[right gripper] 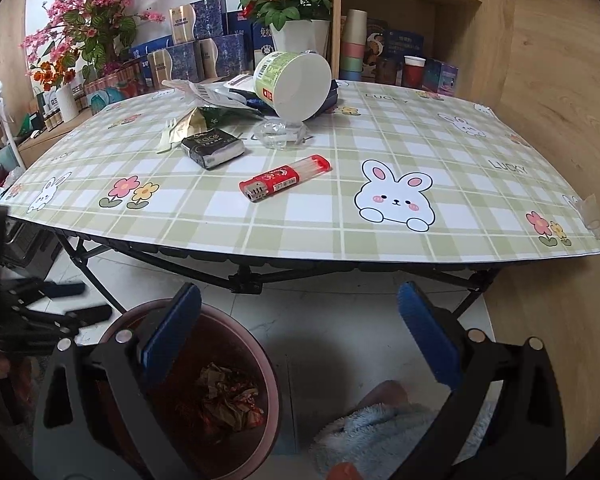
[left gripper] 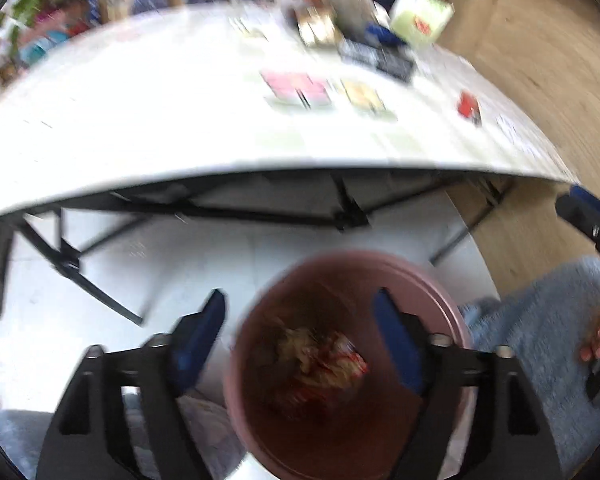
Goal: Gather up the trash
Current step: 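Grasp the white plastic fork with the left gripper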
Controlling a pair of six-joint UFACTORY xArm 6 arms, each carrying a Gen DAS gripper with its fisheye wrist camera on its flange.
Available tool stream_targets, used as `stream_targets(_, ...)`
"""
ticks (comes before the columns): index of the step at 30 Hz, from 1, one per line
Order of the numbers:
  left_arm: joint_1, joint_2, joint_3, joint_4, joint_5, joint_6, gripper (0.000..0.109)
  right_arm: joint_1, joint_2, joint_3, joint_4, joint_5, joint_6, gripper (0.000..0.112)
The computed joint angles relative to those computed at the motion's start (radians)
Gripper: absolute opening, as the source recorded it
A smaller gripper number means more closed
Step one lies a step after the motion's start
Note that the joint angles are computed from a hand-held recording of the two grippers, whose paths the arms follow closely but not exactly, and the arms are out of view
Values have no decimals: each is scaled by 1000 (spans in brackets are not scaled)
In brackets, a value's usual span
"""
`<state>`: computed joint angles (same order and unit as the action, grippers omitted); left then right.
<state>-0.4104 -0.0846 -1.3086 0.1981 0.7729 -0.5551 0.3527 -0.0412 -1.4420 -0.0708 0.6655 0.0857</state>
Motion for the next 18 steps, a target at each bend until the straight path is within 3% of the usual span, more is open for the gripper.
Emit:
stream_targets(4,6,-64,38,175,-40,-170,91,2,-4,5,-1,-5,-5,97)
stream_targets(8,20,-117,64,304,-33,-322,93,3,-5,6,1,-8,-12,97)
stream_targets(18,28,-136,72,345,-11,-383,94,7,-8,8,0,-6,-10,97)
